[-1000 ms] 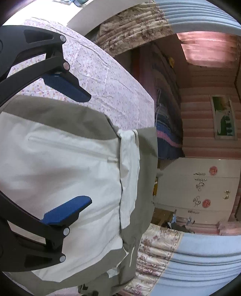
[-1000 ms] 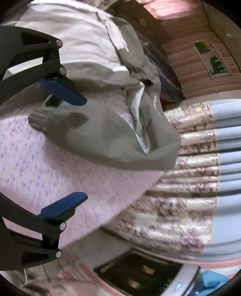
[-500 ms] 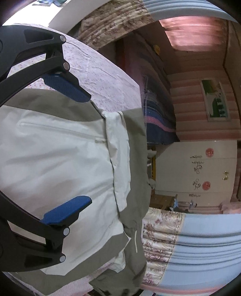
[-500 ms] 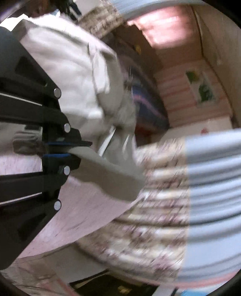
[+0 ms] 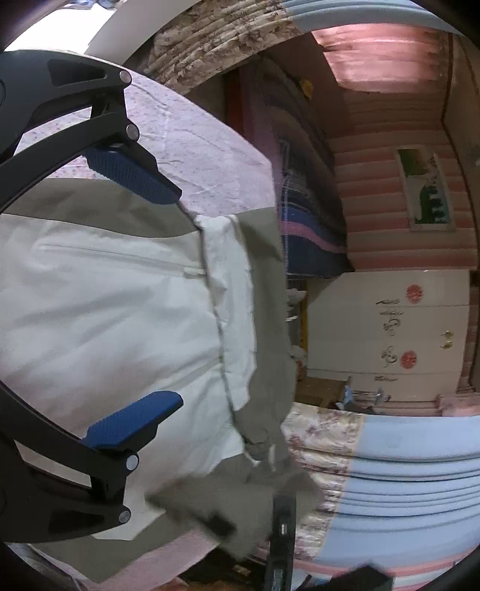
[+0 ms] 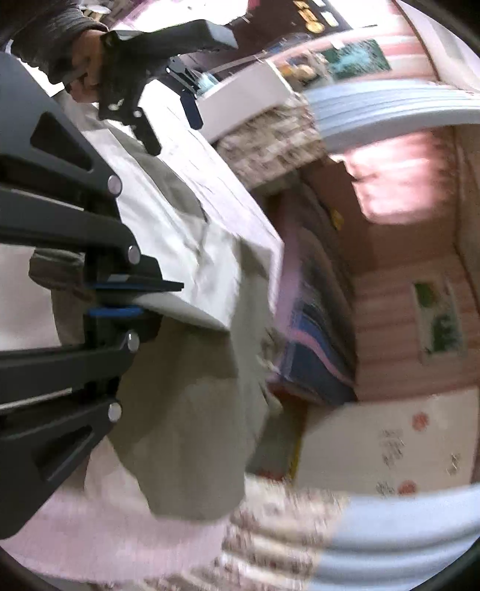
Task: Fold large clothes
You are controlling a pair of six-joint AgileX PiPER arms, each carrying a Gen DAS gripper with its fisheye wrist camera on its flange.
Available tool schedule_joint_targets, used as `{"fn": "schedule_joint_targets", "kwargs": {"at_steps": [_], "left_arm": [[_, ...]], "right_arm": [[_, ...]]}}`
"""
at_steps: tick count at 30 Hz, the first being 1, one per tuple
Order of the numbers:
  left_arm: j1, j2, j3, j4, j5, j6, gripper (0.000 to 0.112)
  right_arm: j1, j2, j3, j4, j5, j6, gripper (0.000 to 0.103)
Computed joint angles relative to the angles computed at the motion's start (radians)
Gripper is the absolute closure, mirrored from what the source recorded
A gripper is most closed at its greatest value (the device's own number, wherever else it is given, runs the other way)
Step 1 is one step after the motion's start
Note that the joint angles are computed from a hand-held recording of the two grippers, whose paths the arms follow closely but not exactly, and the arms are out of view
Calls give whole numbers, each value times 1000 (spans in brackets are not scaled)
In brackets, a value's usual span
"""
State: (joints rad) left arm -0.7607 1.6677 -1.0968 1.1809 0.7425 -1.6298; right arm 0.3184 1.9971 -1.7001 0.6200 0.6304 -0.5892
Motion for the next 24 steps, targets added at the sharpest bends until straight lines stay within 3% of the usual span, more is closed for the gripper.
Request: {"fn": "schedule_joint_targets", "kwargs": {"at_steps": [1,3,4,11,13,20,24], "left_arm": [[1,4,8,-6,-5,4,12],[1,15,24,-19,-19,-1,12],[0,16,37,-11,-32,-23,12],[-17,129,-40,-33,-86,-82,12],[-15,165,-83,-43,-115,-111,12],[-9,393,-380,-255,-135,36,12],[2,504,-543,-323,-88,106,12]], "right_arm": [[19,10,-9,-57,-22,51,48],[35,-32,89,-57,-181,43,21],[32,-49,134,-33,-248,18,19],[-61,-86,277,-135,-443,166,19],[-91,-104,336,-105,-500,140,19],[-216,-78,400,314,-479,-267,18],[-237,-69,429,371,-502,-339,18]]}}
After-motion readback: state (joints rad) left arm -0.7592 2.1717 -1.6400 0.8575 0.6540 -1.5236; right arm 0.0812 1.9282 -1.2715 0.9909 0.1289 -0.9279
